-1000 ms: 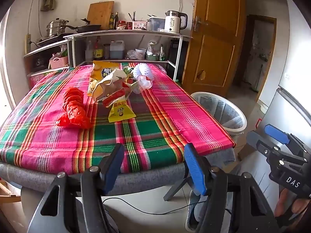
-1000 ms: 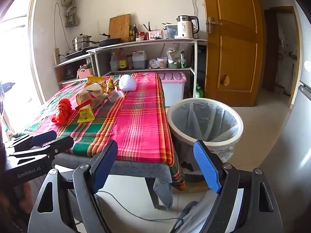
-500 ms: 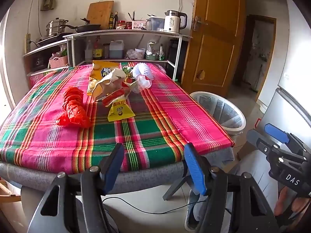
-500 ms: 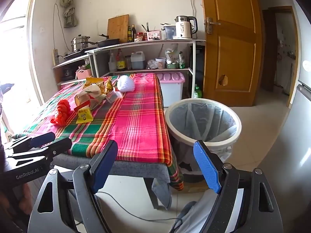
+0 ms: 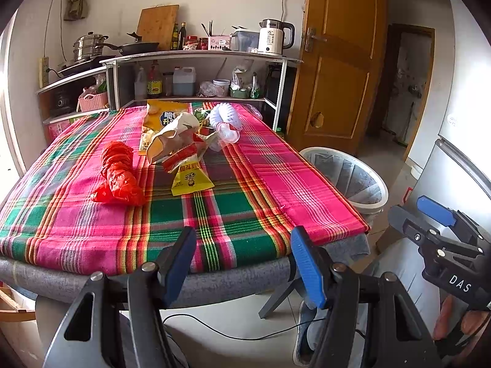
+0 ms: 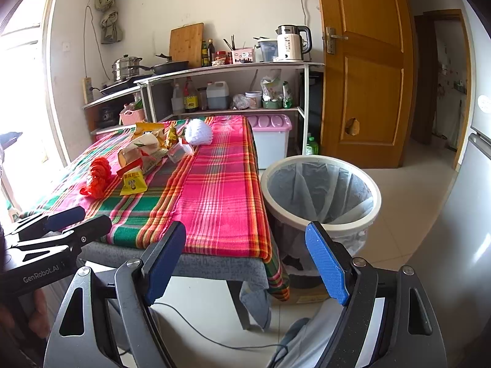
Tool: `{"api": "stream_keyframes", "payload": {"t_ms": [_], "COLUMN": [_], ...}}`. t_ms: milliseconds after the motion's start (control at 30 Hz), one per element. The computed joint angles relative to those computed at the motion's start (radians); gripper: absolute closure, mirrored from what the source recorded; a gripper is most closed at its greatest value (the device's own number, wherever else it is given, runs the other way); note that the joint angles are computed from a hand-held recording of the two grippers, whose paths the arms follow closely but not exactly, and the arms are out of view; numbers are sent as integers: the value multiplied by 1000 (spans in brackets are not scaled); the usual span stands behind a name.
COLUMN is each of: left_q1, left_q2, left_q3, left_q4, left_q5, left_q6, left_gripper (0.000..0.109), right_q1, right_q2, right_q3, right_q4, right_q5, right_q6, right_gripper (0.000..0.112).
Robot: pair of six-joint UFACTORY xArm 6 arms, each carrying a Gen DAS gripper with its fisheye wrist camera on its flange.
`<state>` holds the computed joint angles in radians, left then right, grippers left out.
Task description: Collect trash
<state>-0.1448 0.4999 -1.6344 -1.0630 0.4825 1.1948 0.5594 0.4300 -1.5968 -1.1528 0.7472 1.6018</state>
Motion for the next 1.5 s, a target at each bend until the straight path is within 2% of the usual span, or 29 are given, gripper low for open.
{"api": "stream_keyframes", "payload": {"t_ms": [1500], "left_q1": [-4], "left_q2": [0], "left_q3": [-4], "left_q4": [-11], "left_q5": [-1], "left_q6": [12], "left_gripper": [42], "right_q1": [-5], "right_q2": [-2], "right_q3": [3], "right_q4": [4], "right_q5": [-4], "right_q6": [-4], "right_gripper": [32]}}
